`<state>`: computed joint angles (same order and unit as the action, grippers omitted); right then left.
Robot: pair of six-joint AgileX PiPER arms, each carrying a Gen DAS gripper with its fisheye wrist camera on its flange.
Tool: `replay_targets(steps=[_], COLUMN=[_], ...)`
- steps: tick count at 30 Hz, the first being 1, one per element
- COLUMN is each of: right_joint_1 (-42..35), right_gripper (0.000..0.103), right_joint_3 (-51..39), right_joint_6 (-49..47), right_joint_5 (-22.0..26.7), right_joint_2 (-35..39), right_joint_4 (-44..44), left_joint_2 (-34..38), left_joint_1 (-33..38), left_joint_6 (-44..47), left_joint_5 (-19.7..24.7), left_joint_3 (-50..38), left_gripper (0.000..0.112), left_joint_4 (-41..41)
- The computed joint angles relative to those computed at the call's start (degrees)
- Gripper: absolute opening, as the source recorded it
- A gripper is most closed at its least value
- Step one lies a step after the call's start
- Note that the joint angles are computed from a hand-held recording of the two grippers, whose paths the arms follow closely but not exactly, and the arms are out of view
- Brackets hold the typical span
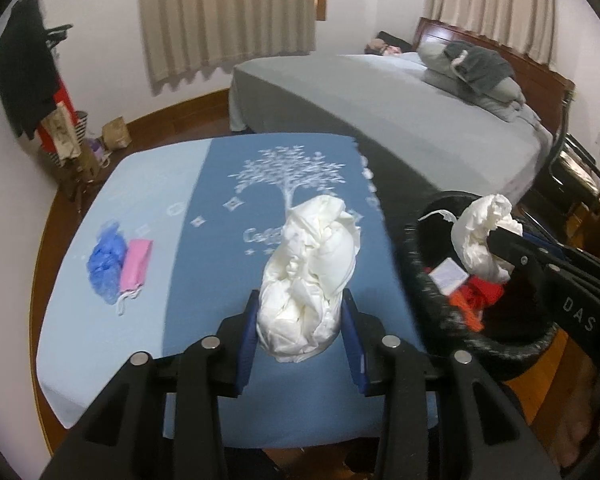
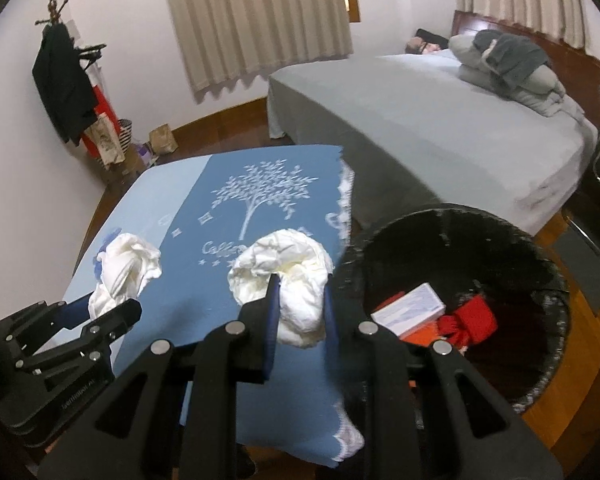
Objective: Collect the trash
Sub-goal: 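Carry both white tissues over the bin with left and right tools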
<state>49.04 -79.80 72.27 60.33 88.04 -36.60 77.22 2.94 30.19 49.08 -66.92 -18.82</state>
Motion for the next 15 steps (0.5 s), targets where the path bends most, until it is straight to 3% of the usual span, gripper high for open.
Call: replay_targets(steps=[15], right_joint_1=[-5.65], right_gripper=[0.020], right_joint_3=[13.83], right_joint_6=[0.62], right_joint_5=[2.04], right_joint_2=[-14.36], right_joint_4=[-1.69], left_joint_2=[1.08], left_joint_1=[-20.86], left_joint_6=[-18.25], left_joint_5=[-3.19], left_joint_3=[0.31], left_gripper=[0.038], left_joint_4=[10.36])
